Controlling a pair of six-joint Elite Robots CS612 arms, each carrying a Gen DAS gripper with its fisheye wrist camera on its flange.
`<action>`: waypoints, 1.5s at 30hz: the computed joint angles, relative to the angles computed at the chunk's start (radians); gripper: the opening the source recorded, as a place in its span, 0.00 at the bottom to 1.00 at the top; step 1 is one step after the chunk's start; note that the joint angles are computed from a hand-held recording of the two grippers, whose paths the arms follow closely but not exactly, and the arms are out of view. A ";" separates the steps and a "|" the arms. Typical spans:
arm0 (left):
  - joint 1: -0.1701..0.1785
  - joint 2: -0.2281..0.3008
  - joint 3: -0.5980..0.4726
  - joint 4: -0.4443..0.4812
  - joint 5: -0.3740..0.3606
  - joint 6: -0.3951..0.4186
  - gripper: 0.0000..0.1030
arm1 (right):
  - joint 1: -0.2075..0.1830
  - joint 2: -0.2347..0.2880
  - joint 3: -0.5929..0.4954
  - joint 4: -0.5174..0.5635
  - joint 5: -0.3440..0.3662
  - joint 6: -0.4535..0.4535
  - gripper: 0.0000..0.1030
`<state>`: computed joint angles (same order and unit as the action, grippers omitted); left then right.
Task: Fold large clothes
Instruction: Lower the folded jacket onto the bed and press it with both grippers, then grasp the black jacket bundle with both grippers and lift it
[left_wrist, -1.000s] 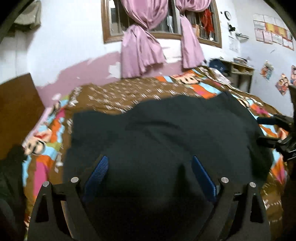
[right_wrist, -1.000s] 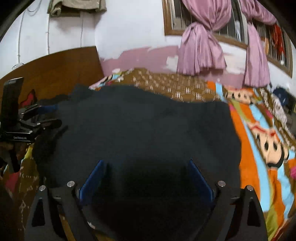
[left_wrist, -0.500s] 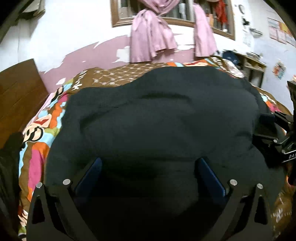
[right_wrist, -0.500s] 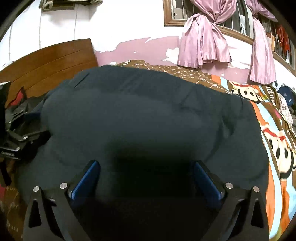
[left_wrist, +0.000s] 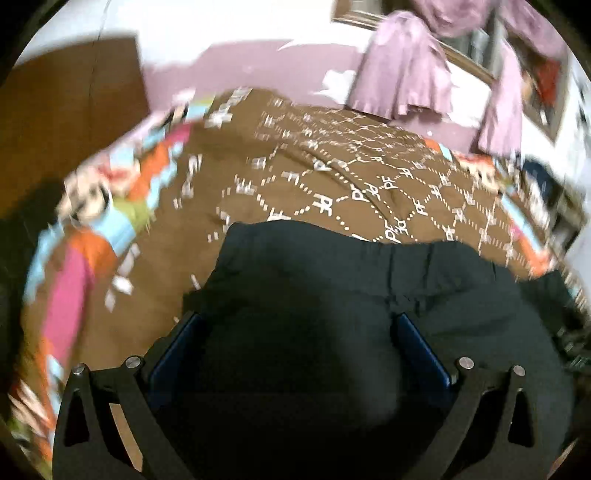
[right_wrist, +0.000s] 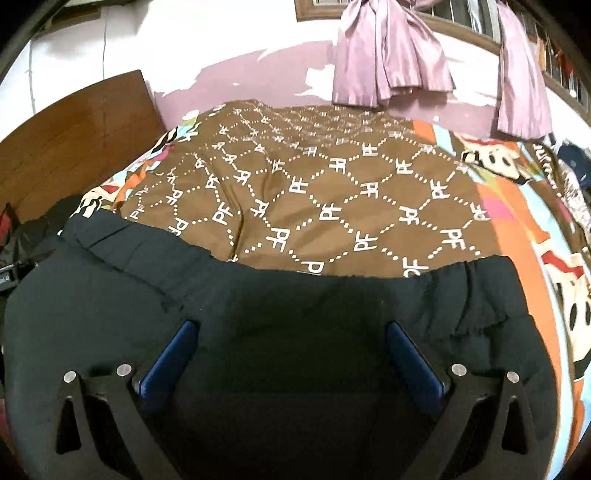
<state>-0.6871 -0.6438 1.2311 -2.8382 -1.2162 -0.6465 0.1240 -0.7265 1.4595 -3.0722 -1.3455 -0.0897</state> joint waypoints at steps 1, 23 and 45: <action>0.009 0.003 0.003 -0.022 -0.028 -0.016 0.99 | 0.000 0.005 -0.003 -0.007 0.001 0.005 1.00; 0.031 0.042 0.001 -0.159 -0.088 -0.095 0.99 | -0.012 0.056 -0.062 0.015 0.068 0.064 1.00; 0.024 0.034 0.043 -0.255 -0.101 -0.093 0.99 | 0.001 0.031 0.023 -0.158 -0.014 0.083 1.00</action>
